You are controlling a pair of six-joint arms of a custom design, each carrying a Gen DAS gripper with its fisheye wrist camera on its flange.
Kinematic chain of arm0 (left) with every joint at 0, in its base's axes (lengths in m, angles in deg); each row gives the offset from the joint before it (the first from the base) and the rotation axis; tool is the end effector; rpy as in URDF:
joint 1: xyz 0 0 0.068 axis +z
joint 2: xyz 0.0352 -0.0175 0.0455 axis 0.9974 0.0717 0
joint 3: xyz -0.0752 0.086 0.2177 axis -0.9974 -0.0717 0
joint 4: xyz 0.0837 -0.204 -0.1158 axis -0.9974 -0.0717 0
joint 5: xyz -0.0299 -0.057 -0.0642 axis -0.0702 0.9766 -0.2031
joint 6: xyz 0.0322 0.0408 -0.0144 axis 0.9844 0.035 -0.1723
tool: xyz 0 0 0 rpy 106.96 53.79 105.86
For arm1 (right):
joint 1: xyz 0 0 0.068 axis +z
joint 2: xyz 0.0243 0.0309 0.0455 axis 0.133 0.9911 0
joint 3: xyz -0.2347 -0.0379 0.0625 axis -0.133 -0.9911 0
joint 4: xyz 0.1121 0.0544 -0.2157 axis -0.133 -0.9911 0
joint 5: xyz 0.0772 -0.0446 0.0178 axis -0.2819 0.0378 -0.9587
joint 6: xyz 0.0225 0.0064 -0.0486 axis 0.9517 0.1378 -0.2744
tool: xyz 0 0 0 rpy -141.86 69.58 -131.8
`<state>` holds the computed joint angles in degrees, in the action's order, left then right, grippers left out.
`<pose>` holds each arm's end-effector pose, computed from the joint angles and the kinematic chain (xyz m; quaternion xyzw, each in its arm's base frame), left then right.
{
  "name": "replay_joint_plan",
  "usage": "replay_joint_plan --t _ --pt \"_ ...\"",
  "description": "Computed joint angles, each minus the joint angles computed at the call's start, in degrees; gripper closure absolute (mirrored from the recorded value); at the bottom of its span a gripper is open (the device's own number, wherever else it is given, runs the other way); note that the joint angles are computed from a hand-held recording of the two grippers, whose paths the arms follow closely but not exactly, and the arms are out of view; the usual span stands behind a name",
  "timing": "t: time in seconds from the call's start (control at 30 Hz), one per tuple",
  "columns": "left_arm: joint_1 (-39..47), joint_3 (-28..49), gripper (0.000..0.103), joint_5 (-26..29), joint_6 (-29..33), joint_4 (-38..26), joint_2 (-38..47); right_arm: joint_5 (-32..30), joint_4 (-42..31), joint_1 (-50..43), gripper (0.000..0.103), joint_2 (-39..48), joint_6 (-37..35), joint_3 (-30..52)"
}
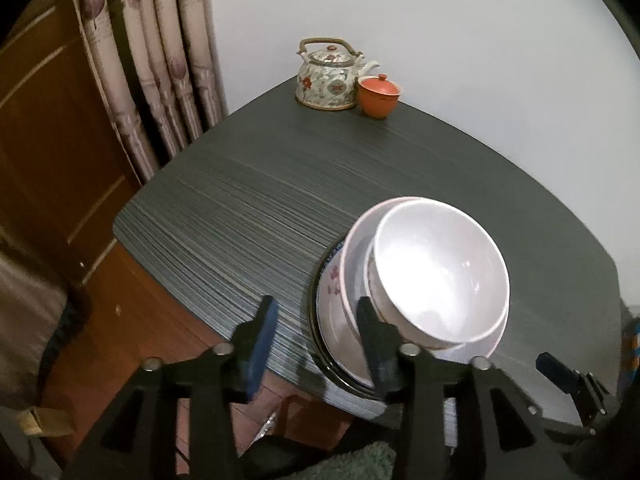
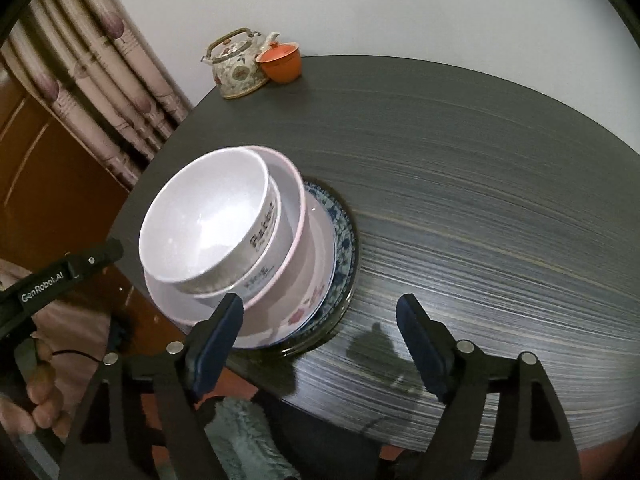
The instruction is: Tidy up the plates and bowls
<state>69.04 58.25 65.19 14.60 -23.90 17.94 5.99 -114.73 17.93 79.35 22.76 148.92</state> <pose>0.2764 -0.0744 0.3003 -0.1285 0.9540 0.0214 0.2701 0.3232 0.0644 0.2747 -0.0614 0.9647 0.1108 0.2309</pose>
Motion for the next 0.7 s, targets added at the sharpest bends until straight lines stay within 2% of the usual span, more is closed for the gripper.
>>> replay_joint_plan --t 0.33,0.7 --pt "-5.9 -0.6 0.049 -5.3 -1.8 -0.2 -1.4 2.0 3.1 3.4 0.006 -4.5 -0.8 -7.6" --pt "-7.9 0.4 0.049 -5.6 -2.1 -1.0 -0.8 3.8 4.5 4.9 0.001 -7.4 -1.6 -10.7"
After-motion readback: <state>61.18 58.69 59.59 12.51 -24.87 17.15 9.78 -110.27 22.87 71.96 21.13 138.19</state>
